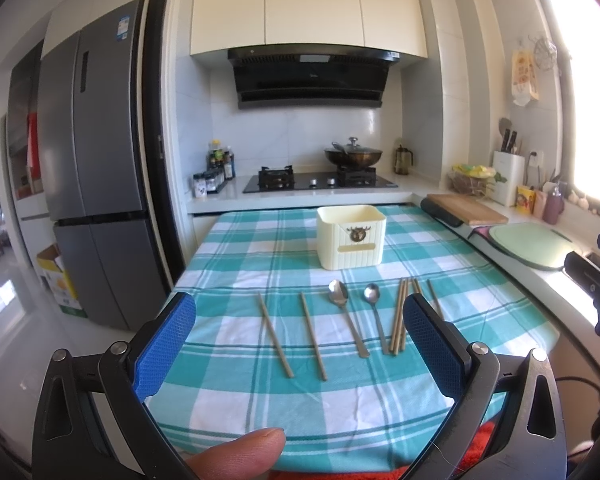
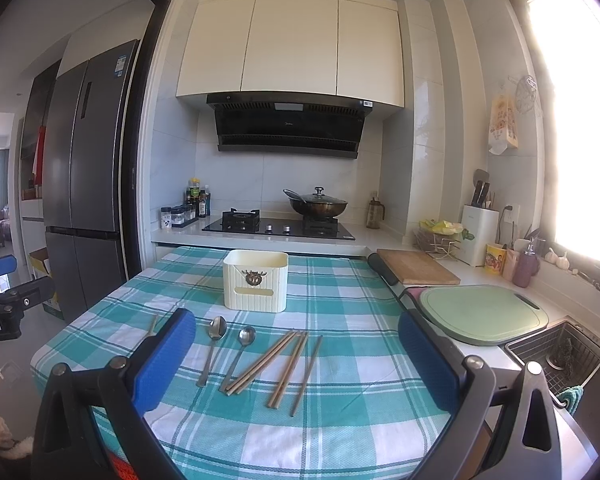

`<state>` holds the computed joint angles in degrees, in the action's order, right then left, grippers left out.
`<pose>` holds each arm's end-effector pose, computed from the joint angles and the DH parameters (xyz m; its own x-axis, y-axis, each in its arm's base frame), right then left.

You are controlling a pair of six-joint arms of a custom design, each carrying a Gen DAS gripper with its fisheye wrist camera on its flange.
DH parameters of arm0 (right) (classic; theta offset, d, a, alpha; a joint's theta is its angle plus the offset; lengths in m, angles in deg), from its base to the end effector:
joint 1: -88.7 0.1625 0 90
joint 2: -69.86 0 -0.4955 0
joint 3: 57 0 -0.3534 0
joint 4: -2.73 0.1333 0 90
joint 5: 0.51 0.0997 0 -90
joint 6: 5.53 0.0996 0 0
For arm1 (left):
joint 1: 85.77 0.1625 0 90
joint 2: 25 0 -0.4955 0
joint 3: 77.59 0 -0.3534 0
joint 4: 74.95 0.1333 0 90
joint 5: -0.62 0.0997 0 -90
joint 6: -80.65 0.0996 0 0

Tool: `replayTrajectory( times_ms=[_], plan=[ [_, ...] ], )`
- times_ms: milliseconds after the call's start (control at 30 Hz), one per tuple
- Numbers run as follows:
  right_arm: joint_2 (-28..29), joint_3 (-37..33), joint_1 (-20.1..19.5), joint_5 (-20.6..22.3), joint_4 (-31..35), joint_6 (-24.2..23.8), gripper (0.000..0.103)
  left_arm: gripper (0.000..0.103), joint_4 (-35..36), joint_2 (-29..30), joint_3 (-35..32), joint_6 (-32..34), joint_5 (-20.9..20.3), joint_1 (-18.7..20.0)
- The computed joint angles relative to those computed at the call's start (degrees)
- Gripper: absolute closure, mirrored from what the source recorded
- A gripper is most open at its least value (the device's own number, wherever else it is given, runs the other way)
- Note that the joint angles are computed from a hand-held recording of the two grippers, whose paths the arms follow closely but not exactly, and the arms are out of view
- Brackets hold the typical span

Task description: Organize utensils

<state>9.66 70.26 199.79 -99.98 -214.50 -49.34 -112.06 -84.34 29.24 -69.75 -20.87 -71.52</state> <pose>0.2958 -0.4420 0.3046 -0.5773 -0.4813 0.6596 -0.8018 0.1814 -0.5694 -0.3685 -0.3267 0.2367 -0.6067 -0.4827 -0.6316 0.5455 0.3252 -0.7725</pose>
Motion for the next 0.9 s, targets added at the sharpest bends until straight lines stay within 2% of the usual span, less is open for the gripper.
replayTrajectory(
  times_ms=[533, 733, 800, 900],
  plan=[
    [1.5, -2.8, 0.0, -1.8, 2.1, -0.2, 0.0, 0.0, 1.1, -0.8, -1.2, 0.7, 0.9, 2.7],
    [3.1, -5.8, -0.5, -4.4, 2.7, -0.3, 0.0, 0.0, 4.8, -1.6, -2.2, -1.8, 0.1, 5.8],
    [3.9, -7.5, -0.8, -6.2, 3.3, 0.3, 0.0, 0.0, 3.5, -2.7, -1.8, -0.3, 0.2, 7.4],
    [4.8, -10.9, -1.8, -8.4, 7.7, 2.2, 0.0, 0.0, -0.9, -4.4, -0.7, 4.4, 0.6, 10.2]
  ],
)
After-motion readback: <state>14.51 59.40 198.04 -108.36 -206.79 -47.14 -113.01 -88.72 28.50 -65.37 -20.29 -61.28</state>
